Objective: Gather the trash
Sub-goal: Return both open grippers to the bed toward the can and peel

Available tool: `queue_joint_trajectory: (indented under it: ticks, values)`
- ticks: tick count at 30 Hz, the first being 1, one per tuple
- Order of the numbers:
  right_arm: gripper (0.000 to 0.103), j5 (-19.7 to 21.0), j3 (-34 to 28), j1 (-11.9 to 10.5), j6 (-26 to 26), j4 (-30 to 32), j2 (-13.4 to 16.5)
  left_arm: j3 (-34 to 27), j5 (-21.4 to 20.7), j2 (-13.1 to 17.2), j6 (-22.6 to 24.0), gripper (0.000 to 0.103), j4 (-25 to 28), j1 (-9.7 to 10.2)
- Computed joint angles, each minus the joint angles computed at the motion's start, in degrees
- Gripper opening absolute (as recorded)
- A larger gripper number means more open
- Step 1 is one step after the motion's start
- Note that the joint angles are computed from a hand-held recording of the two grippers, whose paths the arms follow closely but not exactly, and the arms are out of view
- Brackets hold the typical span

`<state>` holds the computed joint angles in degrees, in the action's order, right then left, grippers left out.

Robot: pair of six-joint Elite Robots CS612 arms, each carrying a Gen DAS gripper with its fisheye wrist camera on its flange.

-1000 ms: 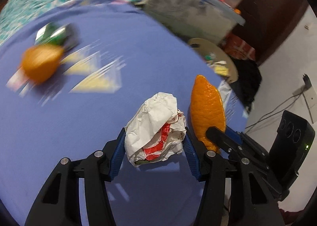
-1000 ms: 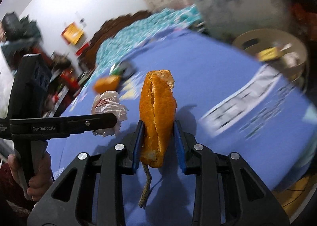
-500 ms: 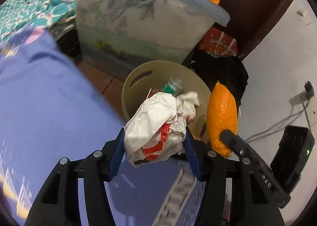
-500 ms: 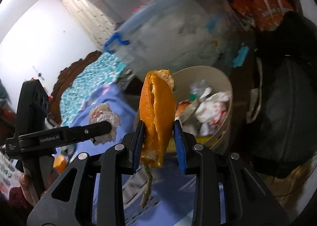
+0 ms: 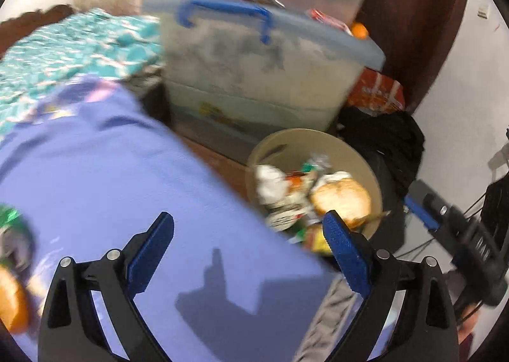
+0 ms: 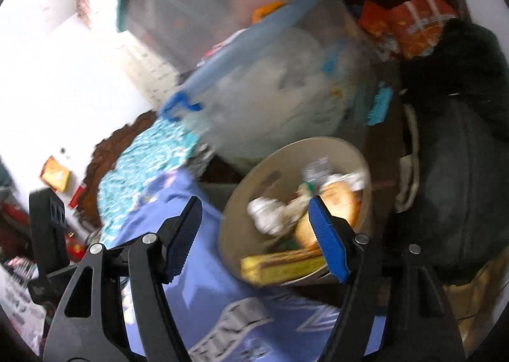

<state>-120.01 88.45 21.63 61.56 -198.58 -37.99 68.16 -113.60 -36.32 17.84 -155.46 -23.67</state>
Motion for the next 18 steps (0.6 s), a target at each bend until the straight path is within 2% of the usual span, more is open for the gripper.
queue_joint_trajectory:
  ticks: [4, 5, 8, 13, 14, 18]
  values:
    - [0.071, 8.1, -3.9, 0.1, -5.0, -0.1, 1.3, 3.8, 0.1, -1.8, -2.4, 0.091, -4.3, 3.37]
    - [0.071, 11.4, -5.7, 0.2, -6.8, 0.4, 2.0, 5.0, 0.7, -2.3, -3.0, 0.091, -5.6, 4.3]
    - [0.071, 17.8, -10.8, 0.6, -10.0, 3.6, 4.0, 7.9, 4.5, -3.5, -5.2, 0.091, -9.3, 6.56]
    - [0.071, 25.9, -20.2, 1.8, -13.5, 11.8, 8.4, 10.2, 11.0, -4.0, -14.8, 0.091, -14.0, 10.76]
    - [0.071, 26.8, -21.6, 2.0, -13.8, 12.8, 9.0, 10.2, 12.0, -3.9, -15.2, 0.094, -14.5, 11.1]
    - [0.071, 32.7, -28.4, 2.3, -13.4, 18.4, 12.5, 6.3, 14.9, -1.5, -14.4, 0.094, -10.5, 11.78]
